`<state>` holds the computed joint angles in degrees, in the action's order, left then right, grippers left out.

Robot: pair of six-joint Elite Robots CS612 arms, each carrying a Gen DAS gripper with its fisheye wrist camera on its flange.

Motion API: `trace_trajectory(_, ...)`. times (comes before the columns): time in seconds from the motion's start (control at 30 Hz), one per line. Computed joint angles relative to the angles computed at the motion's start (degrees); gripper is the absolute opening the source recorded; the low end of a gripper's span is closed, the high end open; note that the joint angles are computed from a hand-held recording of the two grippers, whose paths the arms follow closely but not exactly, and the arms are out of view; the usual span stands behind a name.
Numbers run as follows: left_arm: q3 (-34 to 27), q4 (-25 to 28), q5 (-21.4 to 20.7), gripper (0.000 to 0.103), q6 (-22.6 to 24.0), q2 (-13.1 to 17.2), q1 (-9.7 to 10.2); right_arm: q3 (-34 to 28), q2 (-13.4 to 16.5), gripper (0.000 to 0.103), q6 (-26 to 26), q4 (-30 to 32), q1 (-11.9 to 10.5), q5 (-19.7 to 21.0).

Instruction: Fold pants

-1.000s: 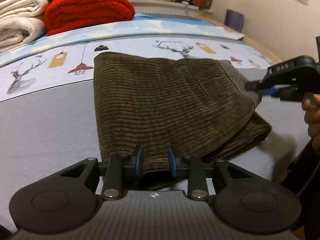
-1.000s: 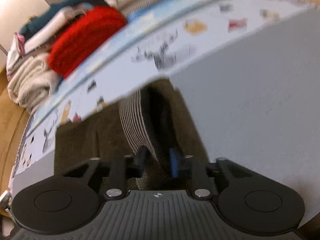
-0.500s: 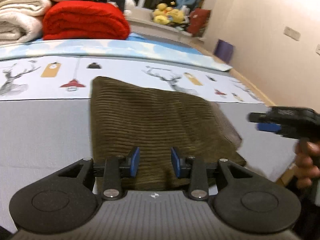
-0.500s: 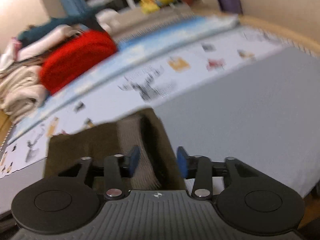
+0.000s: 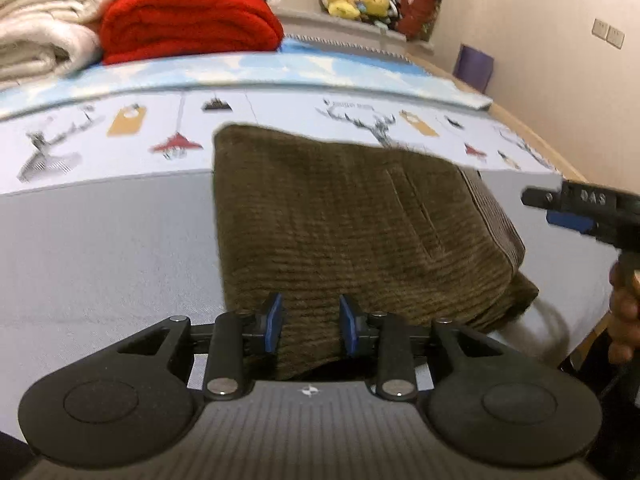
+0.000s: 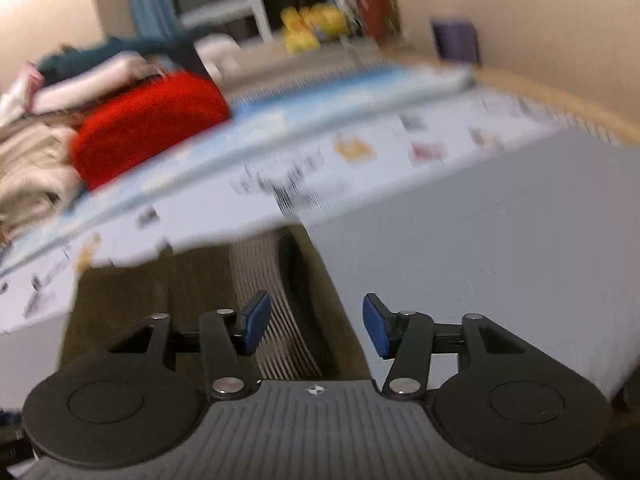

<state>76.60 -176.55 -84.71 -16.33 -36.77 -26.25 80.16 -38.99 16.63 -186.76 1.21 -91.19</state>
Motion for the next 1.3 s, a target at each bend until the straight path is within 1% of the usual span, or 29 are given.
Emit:
trace_trajectory(0.03, 0.3, -0.7, 0.4, 0.035, 0.4, -0.2, -0.02, -1.0, 0.3, 0.065, -1.5, 0.8, 0.1, 0.5)
trace_trajectory(0.07, 0.6, -0.9, 0.4, 0.035, 0.9, -0.4, 0.02, -2.1, 0.5, 0.067, -3.2, 4.1, 0.2, 0.3)
trace_trajectory(0.1, 0.4, 0.3, 0.2, 0.035, 1.4, -0.5, 0.13, -3.5, 0.6, 0.067, -4.6, 9.7, 0.5, -0.8)
trace_trajectory(0.13, 0.2, 2.9, -0.1, 0.035, 1.9, -0.6, 0.23, -5.0, 1.3, 0.065, -6.2, 15.7, 0.9, -2.9)
trace_trajectory(0.17, 0.0, 4.9, -0.3, 0.037, 2.4, -0.5, 0.31, -5.9, 1.4, 0.070, -5.3, 19.7, 1.2, -4.2)
trace_trajectory(0.2, 0.3, 4.6, 0.0, 0.041, 2.8, -0.5, 0.29, -6.4, 1.4, 0.075, -2.0, 21.4, 1.2, -4.6)
trace_trajectory(0.23, 0.5, 4.6, -0.2, 0.041, 1.8, -0.8, 0.40, -6.7, 1.2, 0.072, 1.8, 22.4, 1.0, -3.7)
trace_trajectory(0.27, 0.7, 4.4, -0.7, 0.041, 0.3, -1.0, 0.55, -6.9, 1.0, 0.071, 4.7, 23.0, 0.8, -3.1)
trace_trajectory(0.3, 1.2, 3.7, -1.2, 0.042, -1.3, -1.3, 0.74, -6.7, 0.8, 0.068, 5.4, 22.0, 0.9, -3.2)
trace_trajectory(0.37, 1.8, 2.7, -1.2, 0.045, -3.3, -1.7, 0.90, -5.6, 0.3, 0.068, 4.9, 17.7, 1.4, -5.5)
trace_trajectory(0.4, 2.0, 2.2, -1.0, 0.047, -4.4, -1.9, 0.96, -4.9, -0.1, 0.068, 5.5, 16.0, 1.5, -5.6)
trace_trajectory(0.43, 2.2, 1.6, -1.1, 0.048, -5.6, -2.1, 1.03, -4.0, -0.6, 0.068, 6.3, 13.8, 1.4, -4.8)
trace_trajectory(0.47, 2.3, 1.1, -1.3, 0.050, -6.9, -2.1, 1.12, -3.0, -1.2, 0.069, 6.5, 11.8, 1.4, -4.0)
trace_trajectory(0.57, 2.4, 0.4, -1.2, 0.054, -9.2, -2.3, 1.01, -2.0, -2.3, 0.071, 3.7, 10.8, 1.4, -3.5)
trace_trajectory(0.63, 2.3, 0.5, -1.3, 0.055, -9.1, -2.2, 0.86, -1.2, -3.1, 0.072, 1.2, 9.7, 0.8, -1.6)
trace_trajectory(0.73, 1.7, 0.2, -1.6, 0.062, -10.1, -1.6, 0.76, -1.2, -3.7, 0.076, -1.4, 9.9, -0.4, 0.3)
trace_trajectory(0.87, 0.2, 0.1, -1.4, 0.066, -12.8, -0.5, 0.70, -0.9, -4.5, 0.079, -3.4, 12.5, -2.7, 6.7)
trace_trajectory(0.93, -0.4, 0.5, -0.9, 0.069, -13.8, -0.1, 0.69, -0.9, -4.3, 0.080, -6.3, 13.6, -3.7, 10.2)
trace_trajectory(0.97, -0.7, 0.6, -0.8, 0.070, -14.1, 0.1, 0.76, -1.1, -4.0, 0.080, -8.1, 14.6, -4.2, 12.0)
trace_trajectory(1.0, -0.9, 0.8, -0.8, 0.070, -14.3, 0.3, 0.83, -1.6, -3.6, 0.080, -8.9, 16.2, -4.6, 13.4)
trace_trajectory(1.03, -1.1, 1.2, -0.9, 0.070, -14.5, 0.5, 0.95, -2.5, -3.1, 0.080, -8.2, 18.2, -4.9, 15.0)
trace_trajectory(1.1, -1.5, 2.1, -0.4, 0.075, -15.9, 0.6, 1.12, -3.7, -1.9, 0.080, -7.9, 19.0, -5.5, 19.4)
trace_trajectory(1.13, -1.7, 2.7, 0.1, 0.076, -16.9, 0.7, 1.17, -4.4, -1.3, 0.081, -8.1, 19.5, -5.6, 20.9)
trace_trajectory(1.2, -2.6, 4.9, 0.7, 0.076, -18.9, 0.9, 1.39, -6.4, 0.1, 0.084, -7.4, 21.9, -5.7, 22.6)
trace_trajectory(1.3, -4.9, 8.0, -0.6, 0.076, -22.0, 1.8, 2.10, -9.8, 2.3, 0.084, -5.1, 26.5, -6.0, 24.7)
